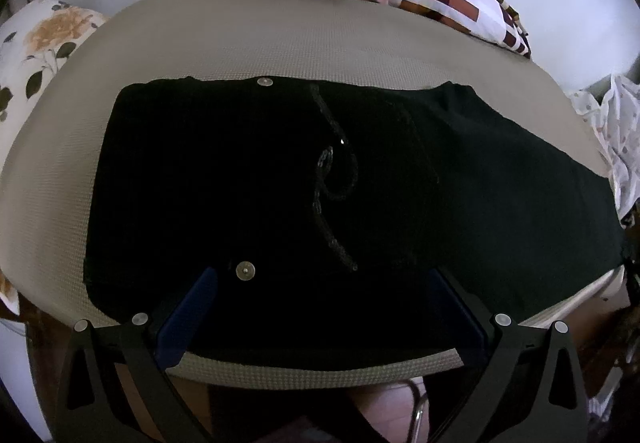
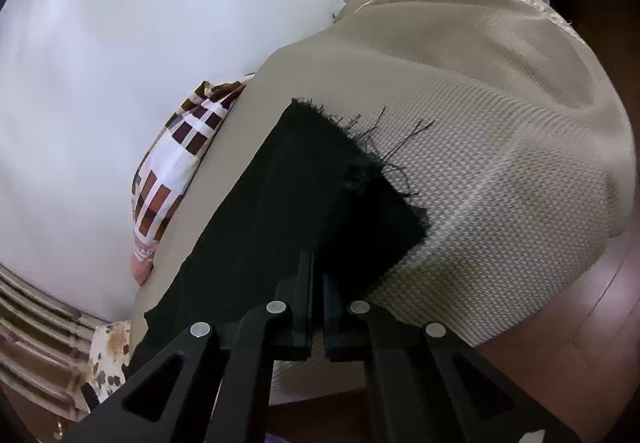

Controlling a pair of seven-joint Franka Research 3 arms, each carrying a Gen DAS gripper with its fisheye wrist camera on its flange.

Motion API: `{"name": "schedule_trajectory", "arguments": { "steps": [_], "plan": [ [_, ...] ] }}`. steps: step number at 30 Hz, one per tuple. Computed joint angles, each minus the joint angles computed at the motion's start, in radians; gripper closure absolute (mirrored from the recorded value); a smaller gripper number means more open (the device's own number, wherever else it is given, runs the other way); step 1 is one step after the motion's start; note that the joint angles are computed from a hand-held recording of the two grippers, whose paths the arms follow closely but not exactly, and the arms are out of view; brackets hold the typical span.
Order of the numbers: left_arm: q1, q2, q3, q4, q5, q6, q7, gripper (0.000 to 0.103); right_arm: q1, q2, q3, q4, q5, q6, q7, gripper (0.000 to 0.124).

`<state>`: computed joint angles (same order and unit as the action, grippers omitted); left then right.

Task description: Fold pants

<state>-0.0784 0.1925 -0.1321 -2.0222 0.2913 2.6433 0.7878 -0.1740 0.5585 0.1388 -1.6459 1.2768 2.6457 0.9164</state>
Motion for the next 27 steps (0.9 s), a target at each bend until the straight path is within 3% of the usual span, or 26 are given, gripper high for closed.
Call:
{"name": "schedule_trajectory", "arguments": {
  "steps": [5,9,11,14,17,20,22,27],
  "plan": [
    [-0.007,0.009,0.005,0.005,0.030,-0.006,-0.001,0.000,-0.008,0.009,0.003,0.003,0.013,-0.013,0.026,0.122],
    [-0.001,0.007,0.000,0.005,0.020,-0.006,0.023,0.000,-0.049,0.026,0.021,0.011,0.108,-0.061,0.018,0.123],
    [0.003,-0.028,0.005,-0.025,0.024,0.028,0.017,0.000,-0.049,0.012,0.012,-0.007,0.151,-0.029,0.017,0.120],
    [0.005,-0.123,0.035,-0.110,0.128,0.122,-0.097,0.000,-0.014,-0.041,-0.022,-0.051,0.138,0.089,0.046,0.111],
    [0.041,-0.201,0.042,-0.170,0.135,0.121,-0.121,0.000,-0.020,-0.086,-0.007,-0.057,0.207,0.089,-0.060,0.110],
    [0.078,-0.257,0.055,-0.240,0.029,0.102,-0.066,0.000,-0.007,-0.099,0.015,-0.011,0.250,-0.049,-0.189,0.100],
    [0.091,-0.292,0.073,-0.305,-0.093,0.114,-0.016,0.000,0.025,-0.071,0.029,0.053,0.205,-0.178,-0.212,0.073],
    [0.066,-0.361,0.135,-0.450,-0.427,0.175,0.159,0.000,0.155,0.059,0.065,0.263,-0.034,-0.376,-0.164,0.071]
  ]
}}
